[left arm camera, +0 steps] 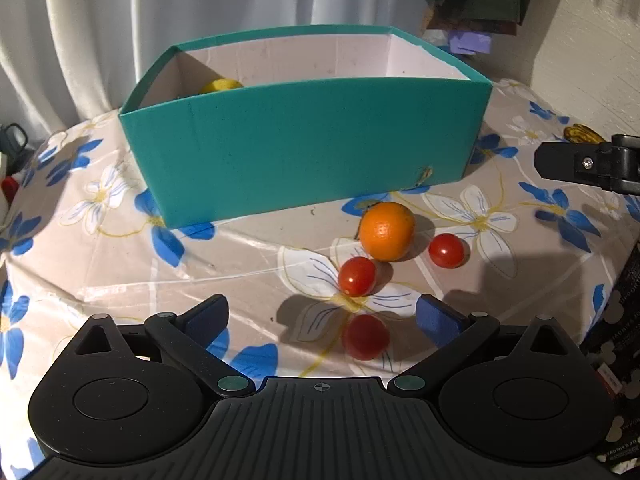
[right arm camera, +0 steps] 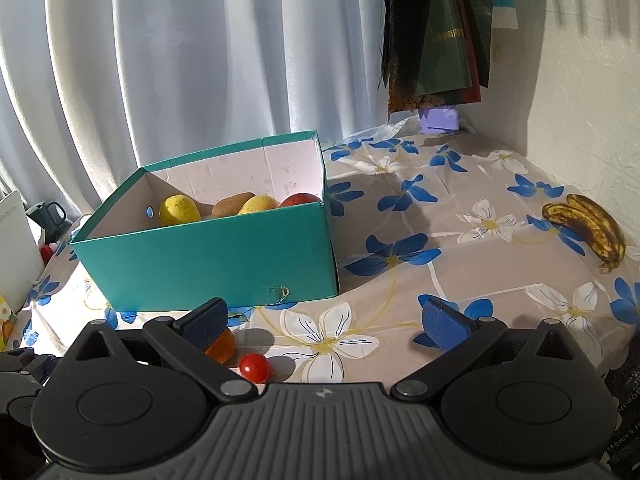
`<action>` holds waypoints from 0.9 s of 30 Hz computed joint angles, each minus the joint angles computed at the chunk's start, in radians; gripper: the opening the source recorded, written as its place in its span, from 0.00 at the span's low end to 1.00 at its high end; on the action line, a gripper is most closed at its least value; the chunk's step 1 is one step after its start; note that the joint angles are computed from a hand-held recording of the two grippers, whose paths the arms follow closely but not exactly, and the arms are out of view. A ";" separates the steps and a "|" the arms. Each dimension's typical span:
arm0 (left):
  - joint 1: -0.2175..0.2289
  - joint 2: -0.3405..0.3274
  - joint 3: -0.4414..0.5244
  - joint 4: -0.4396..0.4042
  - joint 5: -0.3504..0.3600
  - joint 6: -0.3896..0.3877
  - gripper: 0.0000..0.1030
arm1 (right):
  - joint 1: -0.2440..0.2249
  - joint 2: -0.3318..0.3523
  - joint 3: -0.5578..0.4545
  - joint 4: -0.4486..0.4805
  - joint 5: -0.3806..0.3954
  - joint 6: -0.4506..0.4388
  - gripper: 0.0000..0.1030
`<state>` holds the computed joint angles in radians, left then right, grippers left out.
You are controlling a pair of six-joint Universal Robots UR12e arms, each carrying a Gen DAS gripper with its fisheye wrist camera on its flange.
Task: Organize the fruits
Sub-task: 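Move the left tool to the cherry tomatoes and close it on one, then grasp another cherry tomato with the right tool while the left tool lifts its tomato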
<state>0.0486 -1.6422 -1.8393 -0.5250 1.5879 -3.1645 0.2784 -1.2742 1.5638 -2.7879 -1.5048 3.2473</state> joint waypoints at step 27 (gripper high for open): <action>-0.018 -0.007 0.030 -0.105 -0.009 0.029 0.29 | -0.018 0.017 -0.017 0.030 0.084 -0.043 1.00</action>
